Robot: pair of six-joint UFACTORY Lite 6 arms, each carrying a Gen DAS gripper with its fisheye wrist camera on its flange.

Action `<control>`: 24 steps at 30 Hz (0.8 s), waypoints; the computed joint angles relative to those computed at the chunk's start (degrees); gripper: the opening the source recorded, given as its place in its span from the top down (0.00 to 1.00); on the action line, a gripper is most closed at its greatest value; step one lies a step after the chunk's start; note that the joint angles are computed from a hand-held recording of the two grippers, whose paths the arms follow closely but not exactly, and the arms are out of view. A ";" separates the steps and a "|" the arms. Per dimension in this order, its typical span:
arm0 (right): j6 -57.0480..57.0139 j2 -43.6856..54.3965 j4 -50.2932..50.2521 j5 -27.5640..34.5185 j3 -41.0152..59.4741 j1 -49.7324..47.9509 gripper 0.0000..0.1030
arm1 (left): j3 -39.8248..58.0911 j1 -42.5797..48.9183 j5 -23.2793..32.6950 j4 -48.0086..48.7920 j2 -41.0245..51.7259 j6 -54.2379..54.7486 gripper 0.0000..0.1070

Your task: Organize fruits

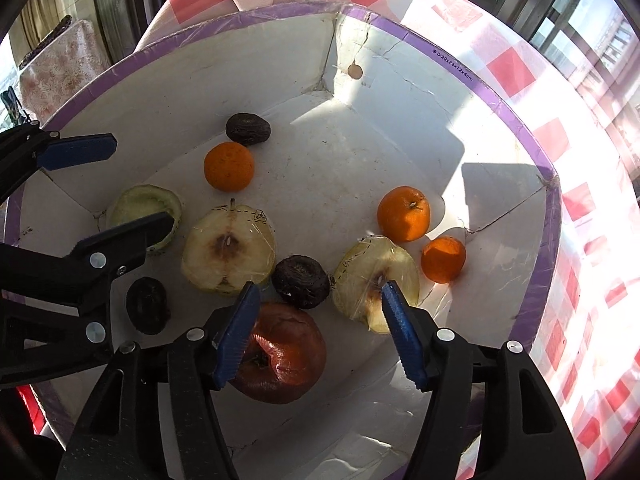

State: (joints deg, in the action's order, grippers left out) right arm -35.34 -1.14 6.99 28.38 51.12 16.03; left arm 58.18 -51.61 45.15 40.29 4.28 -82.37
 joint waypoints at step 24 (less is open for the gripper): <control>6.40 -5.98 -7.67 7.12 -2.43 2.93 0.16 | 0.98 0.58 1.82 -2.33 -0.35 1.75 0.06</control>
State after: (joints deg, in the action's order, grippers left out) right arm -28.94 -7.12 -0.68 35.51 48.69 18.96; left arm 59.15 -51.03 46.97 37.97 3.93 -80.62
